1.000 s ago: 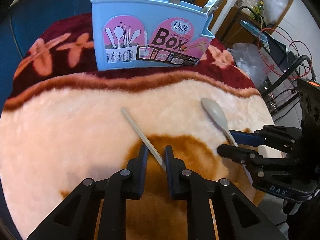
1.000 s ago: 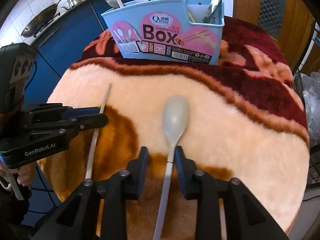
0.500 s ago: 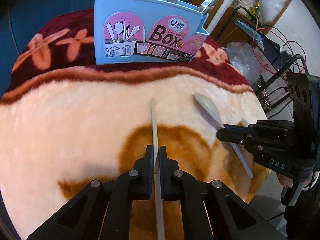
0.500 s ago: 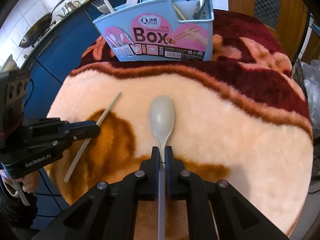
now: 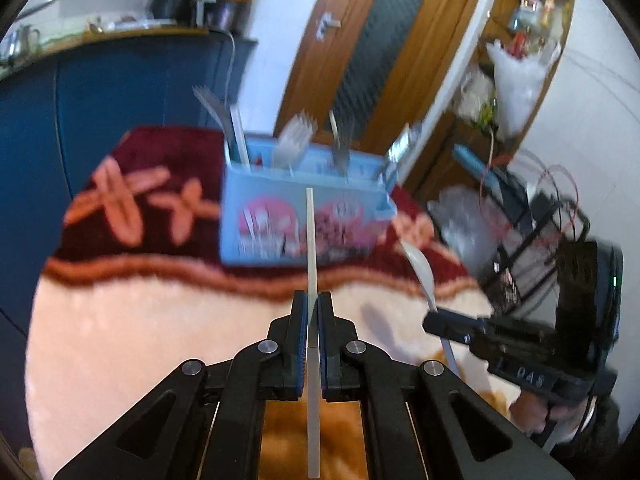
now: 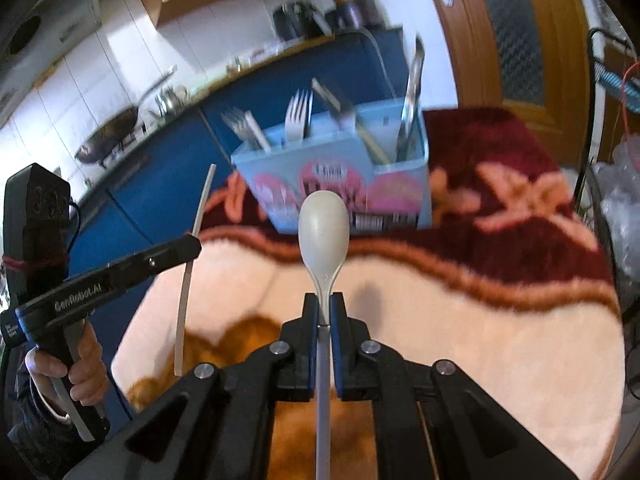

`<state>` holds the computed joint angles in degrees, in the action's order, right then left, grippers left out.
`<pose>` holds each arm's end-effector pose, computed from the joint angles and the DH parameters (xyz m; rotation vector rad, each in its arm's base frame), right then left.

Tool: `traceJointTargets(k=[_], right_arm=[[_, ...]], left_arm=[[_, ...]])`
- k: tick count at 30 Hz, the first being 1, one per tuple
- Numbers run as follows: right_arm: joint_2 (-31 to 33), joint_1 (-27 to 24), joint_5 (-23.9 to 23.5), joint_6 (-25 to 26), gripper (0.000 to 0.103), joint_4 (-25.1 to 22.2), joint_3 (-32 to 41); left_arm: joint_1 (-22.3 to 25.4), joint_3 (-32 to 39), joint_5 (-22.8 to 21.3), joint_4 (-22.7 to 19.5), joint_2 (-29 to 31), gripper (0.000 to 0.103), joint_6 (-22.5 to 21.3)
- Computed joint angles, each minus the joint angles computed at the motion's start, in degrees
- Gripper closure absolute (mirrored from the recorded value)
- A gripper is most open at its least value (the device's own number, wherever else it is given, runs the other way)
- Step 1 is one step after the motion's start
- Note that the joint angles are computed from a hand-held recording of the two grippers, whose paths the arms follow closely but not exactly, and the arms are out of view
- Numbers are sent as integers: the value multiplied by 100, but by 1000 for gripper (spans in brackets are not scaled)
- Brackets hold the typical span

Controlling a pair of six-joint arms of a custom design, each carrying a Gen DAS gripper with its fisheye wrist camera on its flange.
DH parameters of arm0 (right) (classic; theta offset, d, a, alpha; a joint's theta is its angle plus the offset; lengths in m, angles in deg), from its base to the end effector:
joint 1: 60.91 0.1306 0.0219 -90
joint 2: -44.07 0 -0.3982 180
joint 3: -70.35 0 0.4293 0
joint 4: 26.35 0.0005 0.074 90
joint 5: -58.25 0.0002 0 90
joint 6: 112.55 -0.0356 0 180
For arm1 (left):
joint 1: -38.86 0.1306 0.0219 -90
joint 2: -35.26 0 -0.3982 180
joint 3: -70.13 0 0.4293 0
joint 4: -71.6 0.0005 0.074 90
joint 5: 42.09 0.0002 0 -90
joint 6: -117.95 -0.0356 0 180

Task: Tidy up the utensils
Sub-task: 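Lift the white stick toward the caddy with the left tool while the right tool carries the spoon there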

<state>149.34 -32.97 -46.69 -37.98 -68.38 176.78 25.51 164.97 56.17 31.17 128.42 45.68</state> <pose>0.5594 0.3065 0.4524 -0.3957 2.3186 0.6826 0.5417 -0.1343 0.4723 -0.0082 2.2783 -0.4510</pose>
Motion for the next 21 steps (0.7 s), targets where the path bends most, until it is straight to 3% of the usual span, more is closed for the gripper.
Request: traceJointTargets(k=[6, 13, 21], right_arm=[[-137, -38, 53, -294, 95, 828, -269], [-93, -27, 186, -312, 95, 1091, -313], [-64, -62, 183, -375, 95, 1393, -402]], left_arm=[[79, 292, -383, 529, 144, 98, 15], [125, 760, -880, 1064, 432, 98, -110], [147, 1270, -1491, 1958, 932, 98, -196]])
